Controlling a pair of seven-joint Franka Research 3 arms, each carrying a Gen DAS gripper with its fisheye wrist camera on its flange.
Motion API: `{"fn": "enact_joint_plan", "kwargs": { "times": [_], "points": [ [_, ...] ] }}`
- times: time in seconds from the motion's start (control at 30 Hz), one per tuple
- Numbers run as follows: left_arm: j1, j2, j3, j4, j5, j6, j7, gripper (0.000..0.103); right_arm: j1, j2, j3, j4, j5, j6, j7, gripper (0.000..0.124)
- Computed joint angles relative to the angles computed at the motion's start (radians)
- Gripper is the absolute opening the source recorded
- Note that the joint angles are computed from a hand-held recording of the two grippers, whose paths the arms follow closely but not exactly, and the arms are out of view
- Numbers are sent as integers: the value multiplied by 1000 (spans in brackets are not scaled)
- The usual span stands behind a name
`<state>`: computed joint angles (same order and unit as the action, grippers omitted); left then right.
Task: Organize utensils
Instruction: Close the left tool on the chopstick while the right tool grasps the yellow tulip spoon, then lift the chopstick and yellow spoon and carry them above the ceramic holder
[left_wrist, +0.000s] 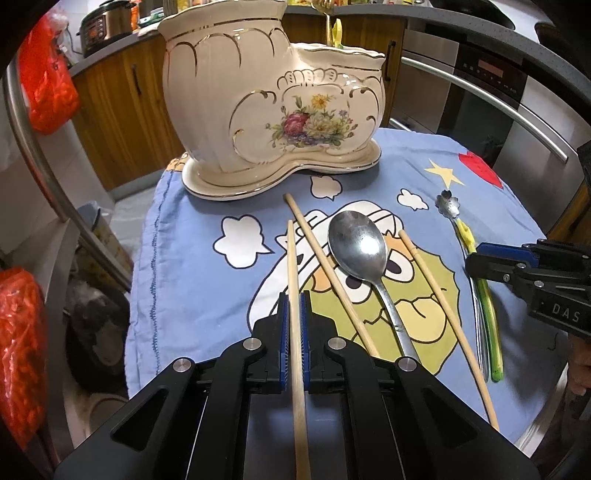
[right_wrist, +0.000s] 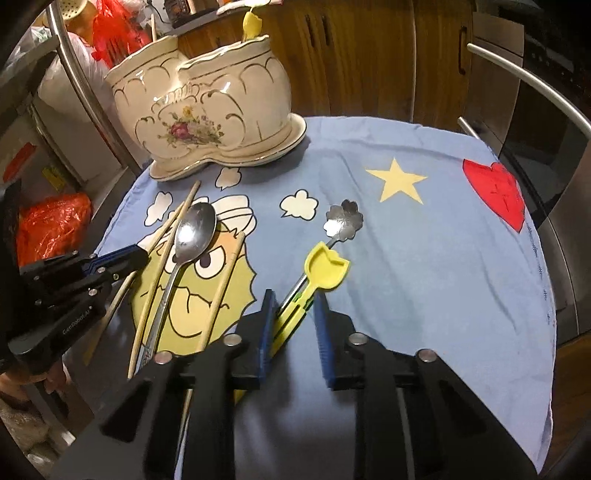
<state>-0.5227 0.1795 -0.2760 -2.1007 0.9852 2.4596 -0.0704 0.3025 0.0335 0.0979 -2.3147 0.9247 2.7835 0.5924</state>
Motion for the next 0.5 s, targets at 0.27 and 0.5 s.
{"fn": "enact_joint_plan", "kwargs": {
  "times": [0.27,0.5],
  "points": [
    [2,-31,0,-20,31,9,-34,6,-19,-18,-12,9,113,-48,-68,11],
    [15,-101,-17,-52,102,17,-102,6,-10,-58,-21,6,257,-34,-201,10]
  ]
}}
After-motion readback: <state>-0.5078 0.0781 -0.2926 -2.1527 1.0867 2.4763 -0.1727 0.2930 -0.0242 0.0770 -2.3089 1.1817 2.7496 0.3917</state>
